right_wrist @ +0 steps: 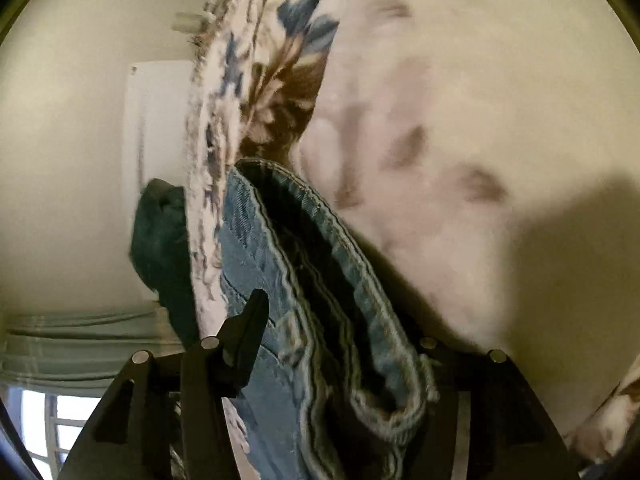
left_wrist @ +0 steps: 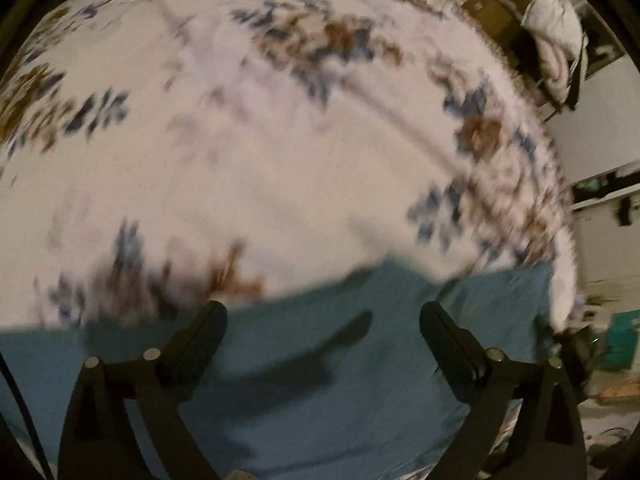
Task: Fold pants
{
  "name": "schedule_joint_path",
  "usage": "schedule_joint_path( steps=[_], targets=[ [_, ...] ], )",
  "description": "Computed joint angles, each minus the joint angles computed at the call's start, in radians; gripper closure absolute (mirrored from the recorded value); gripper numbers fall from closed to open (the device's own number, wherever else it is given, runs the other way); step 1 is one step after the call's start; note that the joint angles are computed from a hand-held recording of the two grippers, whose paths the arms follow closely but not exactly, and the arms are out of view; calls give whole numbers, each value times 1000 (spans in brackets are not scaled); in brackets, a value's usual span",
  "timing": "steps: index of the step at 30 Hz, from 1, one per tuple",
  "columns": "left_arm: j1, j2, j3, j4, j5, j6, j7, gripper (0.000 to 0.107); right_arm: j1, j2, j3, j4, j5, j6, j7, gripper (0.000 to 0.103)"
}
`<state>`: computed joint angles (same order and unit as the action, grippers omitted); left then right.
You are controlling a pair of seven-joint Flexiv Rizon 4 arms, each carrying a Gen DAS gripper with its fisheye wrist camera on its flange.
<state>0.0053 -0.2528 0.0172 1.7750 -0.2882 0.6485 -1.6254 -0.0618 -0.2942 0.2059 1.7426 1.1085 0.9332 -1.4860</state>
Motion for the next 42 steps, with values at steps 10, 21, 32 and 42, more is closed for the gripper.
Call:
schedule_joint_path(
  steps=[10,21,32,42],
  targets=[
    [-2,282,83,349,138,-2,-236,8,241,158,-24,66,-666,118,417,78],
    [198,660,194,515,206,-167,-199,8,619,51,77,-145,-1274,8,642,78],
    [444,850,314,602,339,-265,-129,8,986,-264,8,-226,-1604,-123,641,77],
    [487,804,319,588,270,-209,-34,8,989,-332,108,-408,-1473,-320,438,36]
  ],
)
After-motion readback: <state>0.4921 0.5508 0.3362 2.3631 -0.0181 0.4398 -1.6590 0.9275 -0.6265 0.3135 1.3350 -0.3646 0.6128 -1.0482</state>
